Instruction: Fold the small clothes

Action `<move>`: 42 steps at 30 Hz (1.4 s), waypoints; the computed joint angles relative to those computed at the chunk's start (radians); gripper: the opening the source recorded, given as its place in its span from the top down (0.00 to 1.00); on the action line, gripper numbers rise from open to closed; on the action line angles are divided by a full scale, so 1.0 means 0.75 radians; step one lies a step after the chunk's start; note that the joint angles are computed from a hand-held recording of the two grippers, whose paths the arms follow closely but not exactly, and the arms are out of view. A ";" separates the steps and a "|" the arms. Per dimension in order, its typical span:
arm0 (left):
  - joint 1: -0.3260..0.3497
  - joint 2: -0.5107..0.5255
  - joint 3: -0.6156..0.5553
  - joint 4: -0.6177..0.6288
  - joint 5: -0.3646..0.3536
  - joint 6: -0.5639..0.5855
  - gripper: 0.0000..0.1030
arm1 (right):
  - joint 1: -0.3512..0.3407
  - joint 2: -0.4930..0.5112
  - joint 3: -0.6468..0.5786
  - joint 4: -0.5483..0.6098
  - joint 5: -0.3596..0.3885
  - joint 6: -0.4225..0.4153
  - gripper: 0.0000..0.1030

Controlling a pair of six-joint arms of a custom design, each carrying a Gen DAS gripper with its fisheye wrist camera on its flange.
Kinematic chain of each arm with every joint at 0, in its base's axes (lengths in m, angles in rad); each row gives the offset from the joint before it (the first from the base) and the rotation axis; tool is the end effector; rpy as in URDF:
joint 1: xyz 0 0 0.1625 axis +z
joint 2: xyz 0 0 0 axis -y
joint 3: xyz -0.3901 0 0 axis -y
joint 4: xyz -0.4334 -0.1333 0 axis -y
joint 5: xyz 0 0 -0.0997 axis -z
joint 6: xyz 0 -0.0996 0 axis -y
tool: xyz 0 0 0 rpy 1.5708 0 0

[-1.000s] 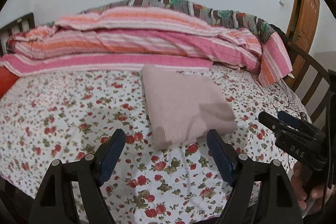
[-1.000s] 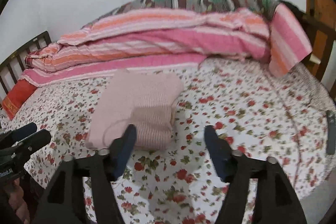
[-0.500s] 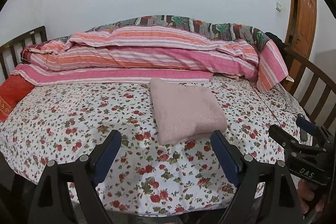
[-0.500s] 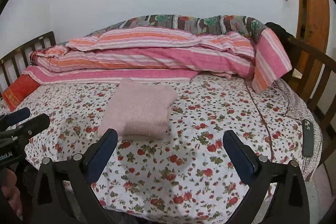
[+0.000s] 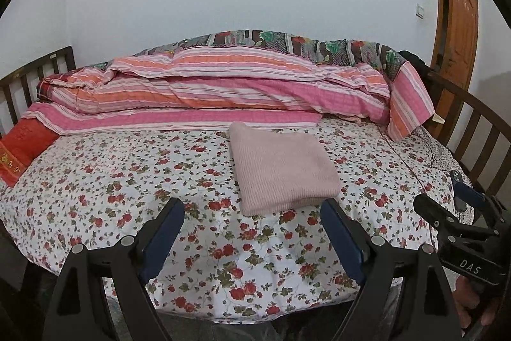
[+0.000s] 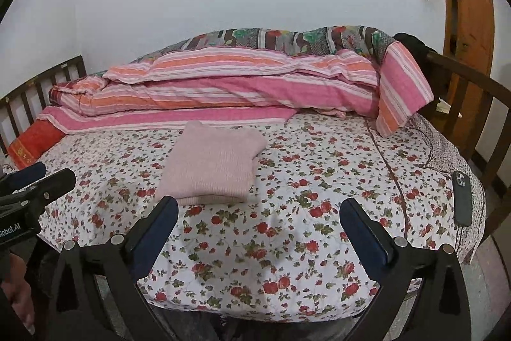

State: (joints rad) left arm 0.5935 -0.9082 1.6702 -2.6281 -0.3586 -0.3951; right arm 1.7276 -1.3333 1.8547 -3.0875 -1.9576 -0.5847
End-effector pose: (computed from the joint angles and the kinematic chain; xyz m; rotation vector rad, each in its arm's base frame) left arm -0.4197 -0.5564 0.1664 0.3946 2.0702 -1.1619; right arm 0.1881 -0.5769 0.3592 0.6132 -2.2619 1.1402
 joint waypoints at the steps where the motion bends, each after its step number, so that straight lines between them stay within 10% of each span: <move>1: -0.001 -0.003 0.003 0.004 -0.001 -0.006 0.16 | -0.001 0.000 -0.001 0.001 0.002 -0.002 0.03; 42: 0.034 0.031 -0.026 -0.052 -0.036 0.049 0.16 | -0.014 0.022 -0.009 0.011 0.013 0.008 0.03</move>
State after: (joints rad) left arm 0.6189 -0.8850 1.6505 -2.6671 -0.3853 -0.3582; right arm 1.7167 -1.3172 1.8480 -3.0792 -1.9479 -0.5787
